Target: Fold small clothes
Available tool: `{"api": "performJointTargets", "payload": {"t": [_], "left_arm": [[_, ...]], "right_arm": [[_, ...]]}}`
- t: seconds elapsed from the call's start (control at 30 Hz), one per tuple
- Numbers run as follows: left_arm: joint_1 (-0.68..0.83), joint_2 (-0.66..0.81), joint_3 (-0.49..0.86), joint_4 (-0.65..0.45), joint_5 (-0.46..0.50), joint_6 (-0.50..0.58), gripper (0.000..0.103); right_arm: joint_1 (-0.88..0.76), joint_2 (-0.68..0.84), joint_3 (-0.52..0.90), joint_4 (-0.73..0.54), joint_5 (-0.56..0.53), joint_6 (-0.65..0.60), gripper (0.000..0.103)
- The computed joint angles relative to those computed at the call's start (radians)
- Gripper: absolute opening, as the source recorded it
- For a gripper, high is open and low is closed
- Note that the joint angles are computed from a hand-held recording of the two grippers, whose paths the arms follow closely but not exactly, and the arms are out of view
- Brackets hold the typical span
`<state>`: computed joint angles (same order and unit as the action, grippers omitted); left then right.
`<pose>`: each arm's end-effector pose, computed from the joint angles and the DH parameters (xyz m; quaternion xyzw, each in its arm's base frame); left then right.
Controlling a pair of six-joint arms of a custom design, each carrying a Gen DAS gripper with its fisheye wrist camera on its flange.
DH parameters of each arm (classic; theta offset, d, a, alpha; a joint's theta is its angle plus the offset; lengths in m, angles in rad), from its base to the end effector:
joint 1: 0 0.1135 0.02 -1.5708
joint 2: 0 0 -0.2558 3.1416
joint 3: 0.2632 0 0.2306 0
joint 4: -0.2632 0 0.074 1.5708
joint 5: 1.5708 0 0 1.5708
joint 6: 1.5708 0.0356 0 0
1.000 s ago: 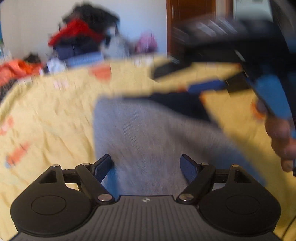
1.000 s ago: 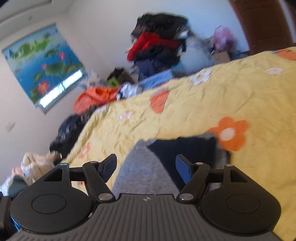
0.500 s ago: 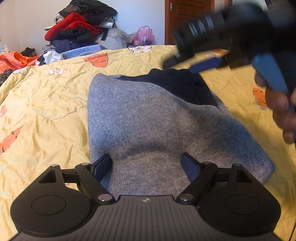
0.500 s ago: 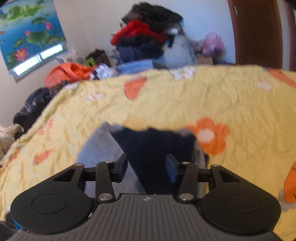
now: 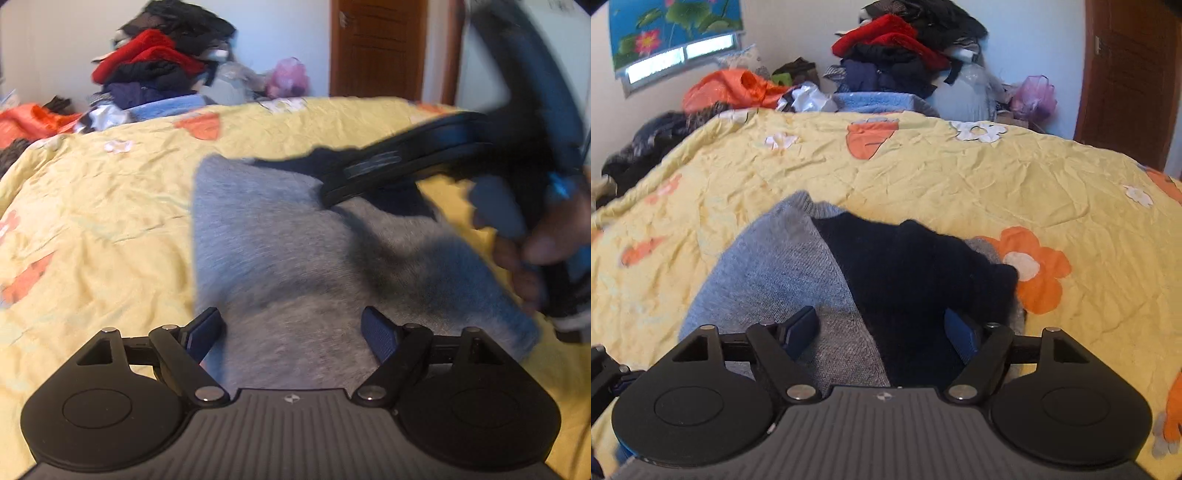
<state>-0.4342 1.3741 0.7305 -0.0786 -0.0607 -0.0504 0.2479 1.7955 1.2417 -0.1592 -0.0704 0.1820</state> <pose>0.2425 -0.1101 0.2063 0.1615 0.8966 -0.0719 0.4061 0.3685 0.0959 0.2252 -0.0446 0.9079 0.1199 0.3992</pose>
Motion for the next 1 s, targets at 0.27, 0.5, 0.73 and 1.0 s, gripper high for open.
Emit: {"api": "performJointTargets", "payload": {"t": [0.27,0.5,0.73,1.0], "left_arm": [[0.322,-0.101,-0.026,-0.216,0.395,-0.091,0.083],[0.279,-0.054,0.022,-0.237,0.39,-0.092,0.026],[0.261,-0.054,0.065,-0.316,0.326,0.031,0.018],[0.367,-0.117,0.03,-0.329,0.563,-0.089,0.085]], "right_arm": [[-0.256,-0.344,-0.376,-0.032,-0.341,0.113,0.087],[-0.159,-0.396,-0.487,-0.027,-0.353,0.071,0.037],[-0.093,-0.449,-0.502,-0.078,-0.296,-0.047,0.023],[-0.343,-0.386,-0.498,-0.094,-0.698,0.14,0.077]]}}
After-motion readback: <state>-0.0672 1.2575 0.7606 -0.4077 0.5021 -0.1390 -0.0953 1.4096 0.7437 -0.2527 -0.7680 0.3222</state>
